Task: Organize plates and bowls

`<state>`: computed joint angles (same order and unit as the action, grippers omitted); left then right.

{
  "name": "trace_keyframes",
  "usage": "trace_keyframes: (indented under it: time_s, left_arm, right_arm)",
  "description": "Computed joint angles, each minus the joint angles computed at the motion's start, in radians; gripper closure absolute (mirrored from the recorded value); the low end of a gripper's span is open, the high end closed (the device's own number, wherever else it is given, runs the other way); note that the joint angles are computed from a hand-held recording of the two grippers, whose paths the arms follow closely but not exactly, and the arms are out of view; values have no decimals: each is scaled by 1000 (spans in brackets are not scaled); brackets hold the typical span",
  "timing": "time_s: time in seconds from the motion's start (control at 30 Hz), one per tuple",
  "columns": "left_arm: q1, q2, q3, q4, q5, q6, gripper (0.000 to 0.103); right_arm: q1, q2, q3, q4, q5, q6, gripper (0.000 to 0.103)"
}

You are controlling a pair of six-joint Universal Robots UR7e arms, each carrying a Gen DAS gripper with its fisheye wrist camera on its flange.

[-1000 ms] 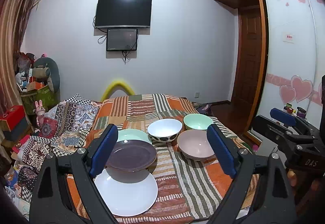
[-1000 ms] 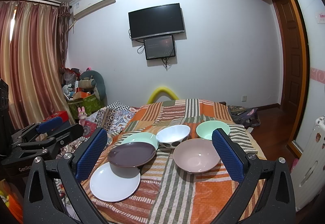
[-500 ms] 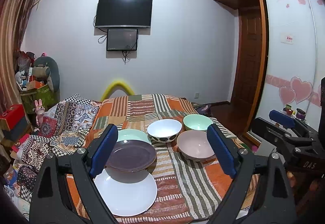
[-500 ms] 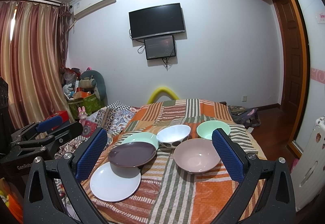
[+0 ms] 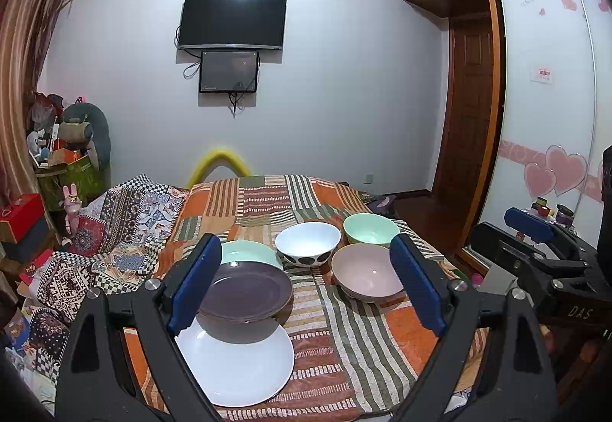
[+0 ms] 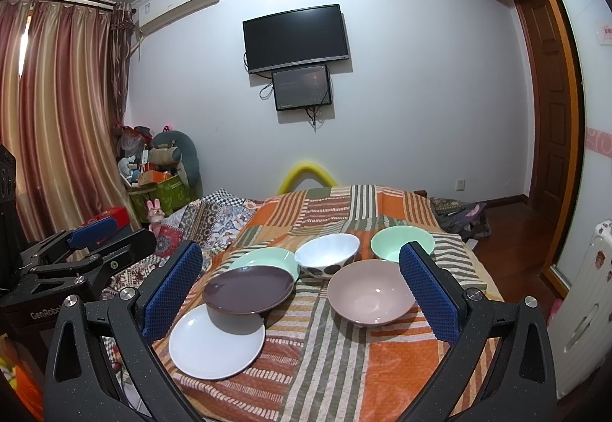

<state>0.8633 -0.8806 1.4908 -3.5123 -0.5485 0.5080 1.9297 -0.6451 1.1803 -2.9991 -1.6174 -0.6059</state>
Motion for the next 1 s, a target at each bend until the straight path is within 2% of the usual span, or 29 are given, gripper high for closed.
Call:
trace_keyframes:
  time_s: [0.23,0.4,0.53,0.77,0.83,1.0]
  left_arm:
    - [11,2,-9,12,-11,-5,12]
    - [36,-19,-6,78,-33,-57,12]
    - [57,-11,-26,95,-20,-34,12]
    - [119,-41,-39,266,-36,-164,14]
    - [136,-38,-53,269,-22,-162,16]
    - [189,-35,-100,331,-9,-194,26]
  right_arm:
    - [0,14,-17,12,-7,2,0]
    - [0,42,-51,29,-15,2,0]
    - [1,70,-90,73,-21,7,0]
    - [0,142,-196,188,-17,15,0]
    - [-2,170,-237,232,-11,19,3]
    - [-3,245,-352,355,-26,18,19]
